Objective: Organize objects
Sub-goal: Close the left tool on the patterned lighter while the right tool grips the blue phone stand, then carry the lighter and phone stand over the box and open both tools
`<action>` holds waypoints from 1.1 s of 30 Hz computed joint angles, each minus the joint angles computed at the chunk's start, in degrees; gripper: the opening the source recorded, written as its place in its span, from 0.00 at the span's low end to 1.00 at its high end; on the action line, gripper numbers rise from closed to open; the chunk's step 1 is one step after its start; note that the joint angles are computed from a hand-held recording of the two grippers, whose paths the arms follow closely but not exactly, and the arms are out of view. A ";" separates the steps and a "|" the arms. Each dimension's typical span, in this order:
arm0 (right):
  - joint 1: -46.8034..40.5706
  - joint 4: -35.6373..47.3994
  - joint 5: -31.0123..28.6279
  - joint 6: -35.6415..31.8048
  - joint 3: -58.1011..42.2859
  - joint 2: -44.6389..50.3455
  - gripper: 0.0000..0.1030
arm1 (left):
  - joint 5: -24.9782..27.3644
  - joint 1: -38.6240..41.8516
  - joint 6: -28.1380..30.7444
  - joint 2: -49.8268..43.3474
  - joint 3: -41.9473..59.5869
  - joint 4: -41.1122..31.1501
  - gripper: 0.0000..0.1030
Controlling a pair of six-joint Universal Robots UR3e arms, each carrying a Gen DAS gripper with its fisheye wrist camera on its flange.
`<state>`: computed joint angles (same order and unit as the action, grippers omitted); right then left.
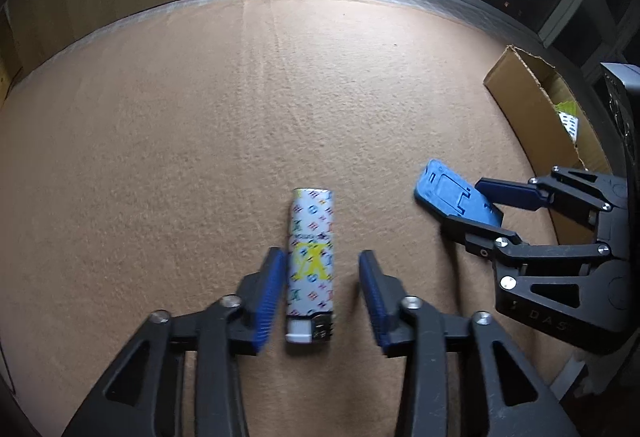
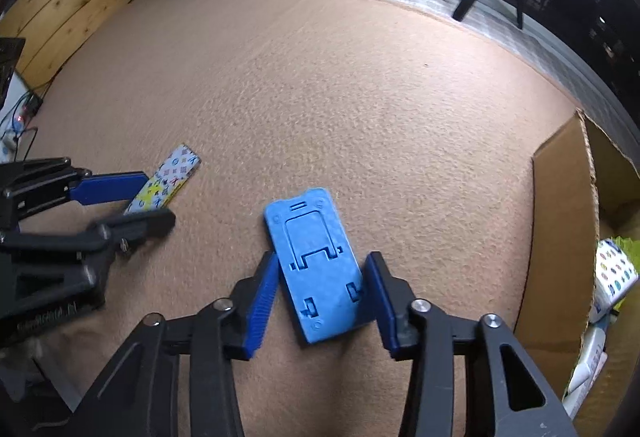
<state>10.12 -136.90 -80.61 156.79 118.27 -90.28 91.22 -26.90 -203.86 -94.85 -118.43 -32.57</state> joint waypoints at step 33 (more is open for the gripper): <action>-24.66 20.64 17.98 -10.38 4.19 -29.41 0.32 | 6.15 -10.84 -3.87 -3.33 18.36 -4.18 0.24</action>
<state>-14.54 -116.26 -62.63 146.41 122.46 -119.69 97.36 -37.75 -207.74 -98.18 -100.07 -36.75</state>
